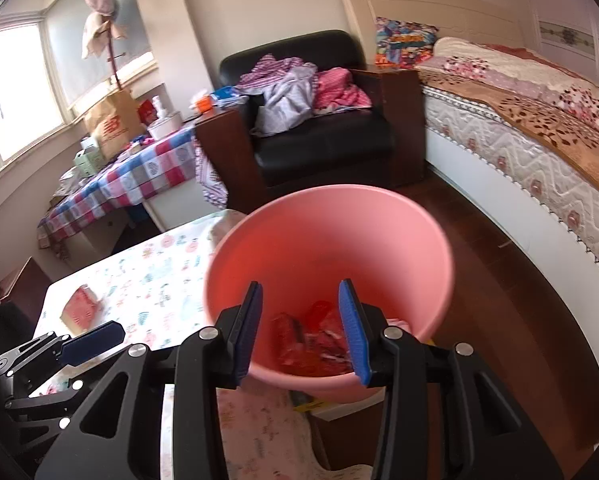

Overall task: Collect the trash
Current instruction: 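Move both open tools back over the table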

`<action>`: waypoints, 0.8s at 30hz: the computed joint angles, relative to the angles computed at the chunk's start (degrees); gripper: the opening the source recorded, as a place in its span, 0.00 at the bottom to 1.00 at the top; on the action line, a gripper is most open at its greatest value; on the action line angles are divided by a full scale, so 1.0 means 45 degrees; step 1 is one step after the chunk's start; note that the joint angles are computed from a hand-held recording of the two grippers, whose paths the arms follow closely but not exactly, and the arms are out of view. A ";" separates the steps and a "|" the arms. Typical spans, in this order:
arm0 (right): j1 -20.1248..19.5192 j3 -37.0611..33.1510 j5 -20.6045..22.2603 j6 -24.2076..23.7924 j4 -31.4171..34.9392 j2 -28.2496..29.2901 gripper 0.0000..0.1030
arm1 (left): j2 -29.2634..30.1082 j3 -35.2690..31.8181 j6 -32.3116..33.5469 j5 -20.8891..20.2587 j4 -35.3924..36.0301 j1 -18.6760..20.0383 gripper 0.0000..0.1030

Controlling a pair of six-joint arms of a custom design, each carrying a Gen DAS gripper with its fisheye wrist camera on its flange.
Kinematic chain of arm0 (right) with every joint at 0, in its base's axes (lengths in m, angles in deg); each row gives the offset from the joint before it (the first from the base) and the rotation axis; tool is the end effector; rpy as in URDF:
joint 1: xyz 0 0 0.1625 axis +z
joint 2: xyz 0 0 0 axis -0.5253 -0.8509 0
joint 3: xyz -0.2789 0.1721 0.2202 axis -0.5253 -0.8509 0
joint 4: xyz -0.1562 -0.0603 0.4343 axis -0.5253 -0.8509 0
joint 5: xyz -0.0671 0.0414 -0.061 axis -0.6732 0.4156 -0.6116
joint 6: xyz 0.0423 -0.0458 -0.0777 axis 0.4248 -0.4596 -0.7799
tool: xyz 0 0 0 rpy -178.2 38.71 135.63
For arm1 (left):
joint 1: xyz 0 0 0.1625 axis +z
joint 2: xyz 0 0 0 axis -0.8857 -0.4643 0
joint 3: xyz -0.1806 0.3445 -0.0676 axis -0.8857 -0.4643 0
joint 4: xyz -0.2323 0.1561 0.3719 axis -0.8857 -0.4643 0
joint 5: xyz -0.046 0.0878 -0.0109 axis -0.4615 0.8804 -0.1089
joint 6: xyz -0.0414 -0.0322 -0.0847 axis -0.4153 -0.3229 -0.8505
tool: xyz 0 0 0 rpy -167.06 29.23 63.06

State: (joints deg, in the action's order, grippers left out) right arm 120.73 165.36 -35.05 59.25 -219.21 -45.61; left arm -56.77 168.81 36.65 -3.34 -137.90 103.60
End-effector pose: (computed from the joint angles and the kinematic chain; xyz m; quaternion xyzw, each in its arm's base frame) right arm 0.0820 -0.5267 0.2925 0.0328 -0.8442 0.4562 0.2794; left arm -0.3667 -0.5609 0.0336 0.3797 0.8788 -0.2445 0.1539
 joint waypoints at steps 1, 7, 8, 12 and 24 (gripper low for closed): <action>0.0094 0.0031 0.0053 -0.0033 0.0049 0.0013 0.39 | -0.0206 0.0206 -0.0005 0.0067 -0.0089 -0.0016 0.41; 0.0585 0.0192 0.0330 -0.0014 0.0471 0.0092 0.39 | -0.1461 0.1370 -0.0019 0.0652 -0.0389 -0.0038 0.44; 0.0660 0.0219 0.0381 0.0010 0.0560 0.0098 0.39 | -0.1678 0.1555 -0.0046 0.0775 -0.0396 -0.0037 0.44; 0.0986 0.0252 0.0435 -0.0026 0.0797 0.0263 0.39 | -0.2562 0.2406 0.0090 0.1507 -0.0470 -0.0052 0.45; 0.1994 -0.0183 0.0485 -0.0272 0.1765 0.1408 0.39 | -0.4881 0.4176 -0.1210 0.3214 -0.0478 0.0278 0.45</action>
